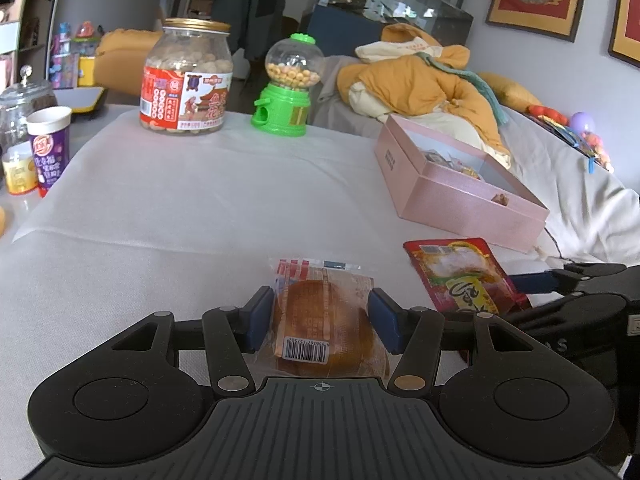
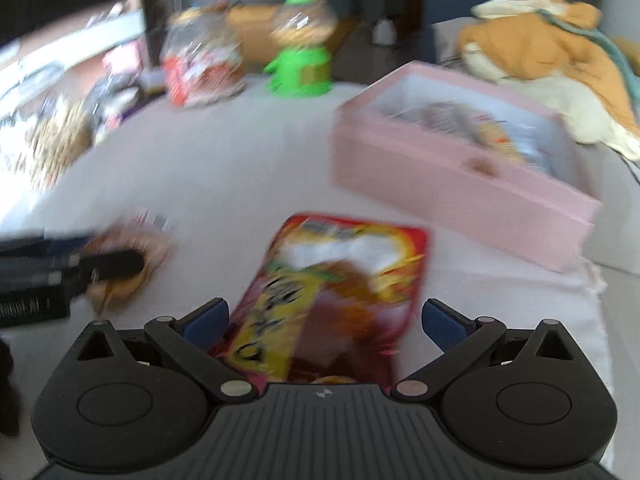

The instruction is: Organize snacks

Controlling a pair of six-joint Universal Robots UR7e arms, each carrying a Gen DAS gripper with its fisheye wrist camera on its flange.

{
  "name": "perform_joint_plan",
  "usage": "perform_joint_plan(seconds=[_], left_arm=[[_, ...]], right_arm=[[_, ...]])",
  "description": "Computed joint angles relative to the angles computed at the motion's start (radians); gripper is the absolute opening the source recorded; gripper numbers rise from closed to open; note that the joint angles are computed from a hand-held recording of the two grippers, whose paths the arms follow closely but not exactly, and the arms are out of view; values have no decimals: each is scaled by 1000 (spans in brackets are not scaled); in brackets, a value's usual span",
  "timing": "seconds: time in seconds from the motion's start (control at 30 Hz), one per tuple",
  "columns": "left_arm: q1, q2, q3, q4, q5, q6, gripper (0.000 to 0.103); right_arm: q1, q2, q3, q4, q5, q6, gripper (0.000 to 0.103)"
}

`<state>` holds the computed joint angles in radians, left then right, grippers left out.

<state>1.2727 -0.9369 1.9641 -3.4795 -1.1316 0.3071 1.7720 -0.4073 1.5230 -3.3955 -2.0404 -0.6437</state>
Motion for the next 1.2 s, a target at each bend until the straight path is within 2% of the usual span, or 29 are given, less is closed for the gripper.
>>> perform_joint_plan(seconds=[0.07,0.2,0.3,0.37,0.47,0.6,0.7,0.83,0.9,1.0,1.1,1.2], left_arm=[[1,-1,1,-1,-4,-3,60],[2,-1,1,-2,-7,-8,60],[6,-2,2,-1,-16,-11,60],[6,-2,2,-2,-17,-12,60],[6,-2,2,-2,-16,-10,60],[2,1,3,-5,-3,-2,60],[-5,5,0,-4,15,11,60],[-26,4,5,2,43,29,58],[-33,-8,6,29,-3,17,49],[-70,2,-39,61,-58,60,49],[-109,46,-148,96,-113,106,49],[-121,125,-304,113,-220,126,50]], right_arm=[[0,18,-13,-32,5,3,103],[-1,21,-64,50,2,57,103],[3,19,-54,41,0,-6,101],[-3,-2,-25,48,22,-34,96],[-16,-51,28,79,59,-27,86],[-11,-74,70,30,31,-43,75],[-10,-93,105,-34,9,-49,72],[-31,-146,156,-43,30,-3,72],[-38,-161,180,-93,27,-14,72],[-53,-185,220,-169,39,-31,72],[-73,-212,250,-196,67,-16,72],[-86,-226,270,-230,89,-7,72]])
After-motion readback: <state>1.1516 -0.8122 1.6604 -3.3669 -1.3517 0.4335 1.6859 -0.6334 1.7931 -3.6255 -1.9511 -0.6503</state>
